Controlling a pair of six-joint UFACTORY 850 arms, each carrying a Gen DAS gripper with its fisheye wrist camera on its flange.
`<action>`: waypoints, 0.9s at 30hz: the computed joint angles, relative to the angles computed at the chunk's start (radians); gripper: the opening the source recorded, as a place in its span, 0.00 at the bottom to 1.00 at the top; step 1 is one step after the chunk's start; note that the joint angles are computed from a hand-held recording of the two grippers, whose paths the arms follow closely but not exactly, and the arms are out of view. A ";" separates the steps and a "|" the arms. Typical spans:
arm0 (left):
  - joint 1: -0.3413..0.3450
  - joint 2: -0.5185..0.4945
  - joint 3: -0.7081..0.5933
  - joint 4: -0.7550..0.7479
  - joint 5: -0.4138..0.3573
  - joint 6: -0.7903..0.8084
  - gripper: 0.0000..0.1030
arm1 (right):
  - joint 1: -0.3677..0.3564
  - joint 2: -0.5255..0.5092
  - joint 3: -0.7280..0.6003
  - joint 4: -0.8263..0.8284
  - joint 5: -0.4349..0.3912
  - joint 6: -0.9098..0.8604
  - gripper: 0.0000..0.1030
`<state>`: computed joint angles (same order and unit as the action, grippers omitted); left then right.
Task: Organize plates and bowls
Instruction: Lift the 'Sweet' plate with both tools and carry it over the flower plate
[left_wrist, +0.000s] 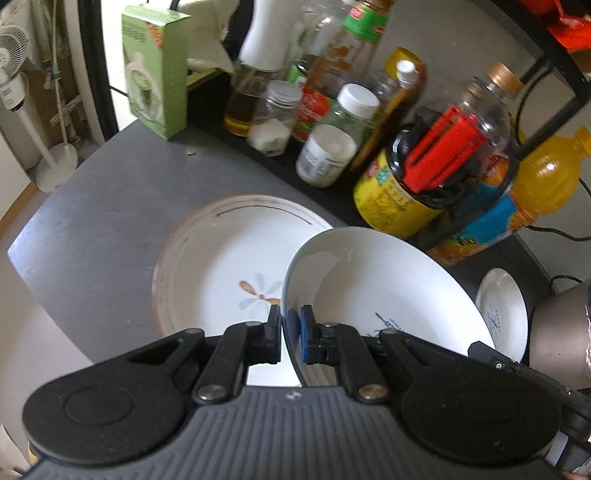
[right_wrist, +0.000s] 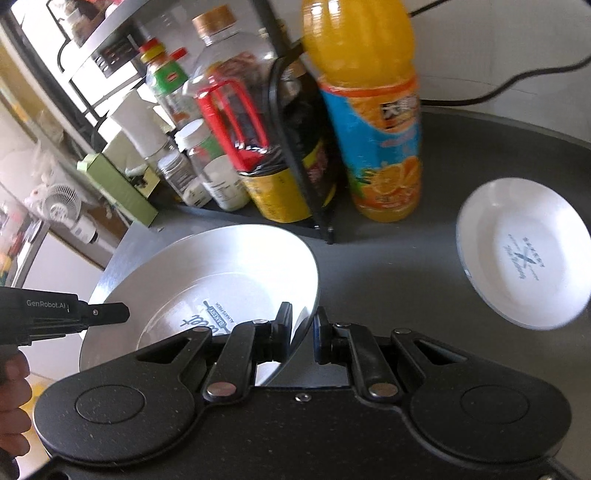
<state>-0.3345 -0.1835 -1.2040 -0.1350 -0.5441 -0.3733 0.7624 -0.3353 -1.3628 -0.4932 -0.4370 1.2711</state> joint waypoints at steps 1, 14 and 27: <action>0.005 0.003 0.005 -0.004 0.001 0.000 0.07 | 0.002 -0.008 -0.010 0.008 -0.002 -0.017 0.11; 0.083 0.013 0.043 -0.008 -0.005 -0.006 0.08 | 0.023 -0.132 -0.166 0.120 -0.057 -0.177 0.11; 0.124 -0.033 0.033 -0.067 -0.013 0.069 0.08 | 0.034 -0.226 -0.286 0.164 -0.164 -0.248 0.11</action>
<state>-0.2105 -0.2165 -1.1714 -0.2017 -0.5575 -0.3047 0.7969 -0.5614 -1.6489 -0.3293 -0.6014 1.0235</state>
